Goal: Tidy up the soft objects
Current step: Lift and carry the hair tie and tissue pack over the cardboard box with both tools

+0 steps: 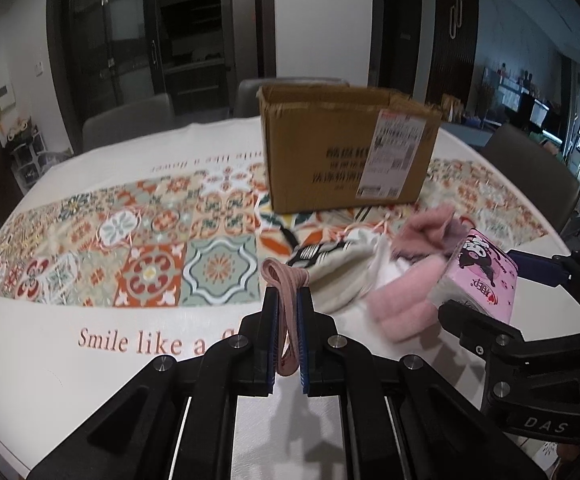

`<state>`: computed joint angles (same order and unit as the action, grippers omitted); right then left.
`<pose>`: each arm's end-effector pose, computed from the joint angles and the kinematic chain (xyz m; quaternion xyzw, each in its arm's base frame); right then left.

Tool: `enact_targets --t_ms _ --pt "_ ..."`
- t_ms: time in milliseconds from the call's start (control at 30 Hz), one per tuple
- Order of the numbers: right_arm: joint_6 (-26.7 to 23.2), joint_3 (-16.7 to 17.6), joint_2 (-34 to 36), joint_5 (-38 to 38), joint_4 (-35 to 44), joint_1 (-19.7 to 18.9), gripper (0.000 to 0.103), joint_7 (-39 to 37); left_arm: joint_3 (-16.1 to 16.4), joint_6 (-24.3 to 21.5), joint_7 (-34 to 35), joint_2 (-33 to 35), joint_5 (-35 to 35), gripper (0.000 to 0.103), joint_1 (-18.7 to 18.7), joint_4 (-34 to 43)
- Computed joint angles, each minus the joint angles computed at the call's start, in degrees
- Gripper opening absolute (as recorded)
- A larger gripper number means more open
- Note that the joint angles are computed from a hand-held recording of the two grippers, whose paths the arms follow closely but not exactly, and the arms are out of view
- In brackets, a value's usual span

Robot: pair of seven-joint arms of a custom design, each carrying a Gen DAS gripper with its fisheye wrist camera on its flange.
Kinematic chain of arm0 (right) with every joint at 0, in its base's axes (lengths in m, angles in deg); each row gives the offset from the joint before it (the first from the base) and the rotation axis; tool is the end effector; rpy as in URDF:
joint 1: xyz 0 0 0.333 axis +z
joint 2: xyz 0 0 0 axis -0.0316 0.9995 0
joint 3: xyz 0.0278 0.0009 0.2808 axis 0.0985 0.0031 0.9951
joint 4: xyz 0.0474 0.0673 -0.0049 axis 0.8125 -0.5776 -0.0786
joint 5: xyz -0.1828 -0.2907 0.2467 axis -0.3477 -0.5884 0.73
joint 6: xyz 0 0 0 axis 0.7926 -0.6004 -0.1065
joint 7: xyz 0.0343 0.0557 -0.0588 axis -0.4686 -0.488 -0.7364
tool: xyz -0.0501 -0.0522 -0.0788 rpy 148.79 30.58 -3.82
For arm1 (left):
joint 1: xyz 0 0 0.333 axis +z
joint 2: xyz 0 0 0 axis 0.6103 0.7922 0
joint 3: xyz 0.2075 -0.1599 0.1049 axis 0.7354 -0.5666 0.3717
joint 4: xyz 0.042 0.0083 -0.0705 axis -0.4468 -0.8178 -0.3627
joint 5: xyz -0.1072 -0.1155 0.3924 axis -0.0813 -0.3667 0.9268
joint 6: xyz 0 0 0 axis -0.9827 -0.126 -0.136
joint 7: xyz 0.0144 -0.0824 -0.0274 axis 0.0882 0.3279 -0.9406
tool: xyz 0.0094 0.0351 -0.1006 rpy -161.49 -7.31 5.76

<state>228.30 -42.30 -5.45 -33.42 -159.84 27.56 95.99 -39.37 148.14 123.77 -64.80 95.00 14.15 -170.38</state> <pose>0.4766 0.4046 0.4731 -0.7048 0.6217 -0.2263 0.2561 0.4868 -0.4230 0.4863 -0.5622 0.7263 -0.3117 0.2434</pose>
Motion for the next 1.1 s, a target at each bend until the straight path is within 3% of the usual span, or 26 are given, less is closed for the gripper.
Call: enact_targets --t_ms 167,533,800,1100 --pt "0.5 0.1 -2.3 -2.8 -0.4 -0.8 0.082 1.5 0.0 0.5 -0.4 0.0 -0.1 0.01 -0.1 2.0" --pt "3.2 0.9 -4.3 -10.1 1.1 -3.8 0.082 4.8 0.8 -0.7 -5.4 2.3 10.1 0.01 -1.5 9.1" --pt "5.5 0.7 -4.3 -13.9 2.6 -5.5 0.082 6.6 1.9 -1.4 -7.5 5.4 16.3 0.01 -3.1 14.8" --pt "8.2 -0.6 -2.2 -18.4 6.7 -6.6 0.082 8.8 4.4 -0.1 -7.0 10.7 18.3 0.01 -4.7 23.2"
